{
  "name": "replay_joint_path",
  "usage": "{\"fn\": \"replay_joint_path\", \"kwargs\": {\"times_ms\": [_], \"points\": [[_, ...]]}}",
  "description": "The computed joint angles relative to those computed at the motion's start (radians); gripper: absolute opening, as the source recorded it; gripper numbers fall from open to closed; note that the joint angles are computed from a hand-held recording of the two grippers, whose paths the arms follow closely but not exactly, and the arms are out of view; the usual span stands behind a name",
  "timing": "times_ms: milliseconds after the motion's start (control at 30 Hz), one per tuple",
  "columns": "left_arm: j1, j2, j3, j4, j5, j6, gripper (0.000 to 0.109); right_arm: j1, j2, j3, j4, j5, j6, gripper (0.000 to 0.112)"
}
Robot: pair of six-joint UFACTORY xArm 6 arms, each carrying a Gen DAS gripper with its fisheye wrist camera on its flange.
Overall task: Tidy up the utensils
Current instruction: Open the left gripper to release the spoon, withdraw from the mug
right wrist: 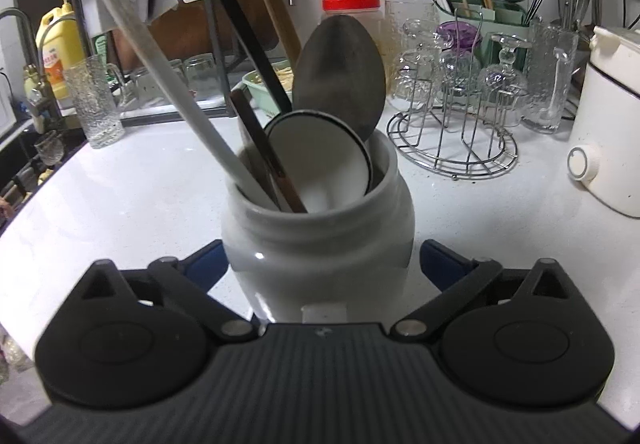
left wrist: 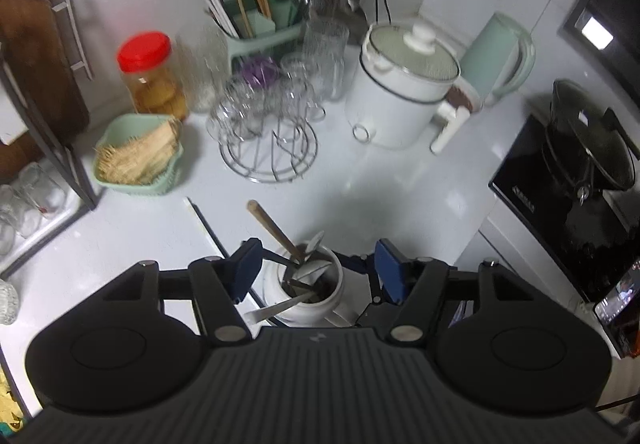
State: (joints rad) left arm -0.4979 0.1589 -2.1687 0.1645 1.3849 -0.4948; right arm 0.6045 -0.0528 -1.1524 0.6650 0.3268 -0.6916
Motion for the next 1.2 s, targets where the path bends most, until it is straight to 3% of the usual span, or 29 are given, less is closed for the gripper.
{"fn": "replay_joint_path", "kwargs": {"times_ms": [100,367,700,967,1067,1200], "points": [[-0.027,-0.09,0.113,0.066,-0.073,-0.053,0.083,-0.001,-0.002,-0.002,-0.021,0.008,0.02,0.103],[-0.091,-0.298,0.369,0.276,-0.181,-0.238,0.091,0.001,-0.013,-0.004,-0.015,-0.006,0.045,0.103],[-0.071,-0.516,0.657,0.394,-0.174,-0.464,0.096,0.003,-0.028,0.01,-0.09,-0.04,0.124,0.102],[-0.029,-0.597,0.815,0.426,-0.151,-0.503,0.096,0.004,-0.059,0.038,-0.218,-0.039,0.234,0.092],[-0.04,-0.589,0.842,0.499,-0.111,-0.519,0.096,0.001,-0.067,0.039,-0.255,-0.026,0.279,0.088],[-0.036,-0.584,0.905,0.577,-0.135,-0.495,0.097,0.002,-0.082,0.045,-0.314,-0.008,0.345,0.086]]}}
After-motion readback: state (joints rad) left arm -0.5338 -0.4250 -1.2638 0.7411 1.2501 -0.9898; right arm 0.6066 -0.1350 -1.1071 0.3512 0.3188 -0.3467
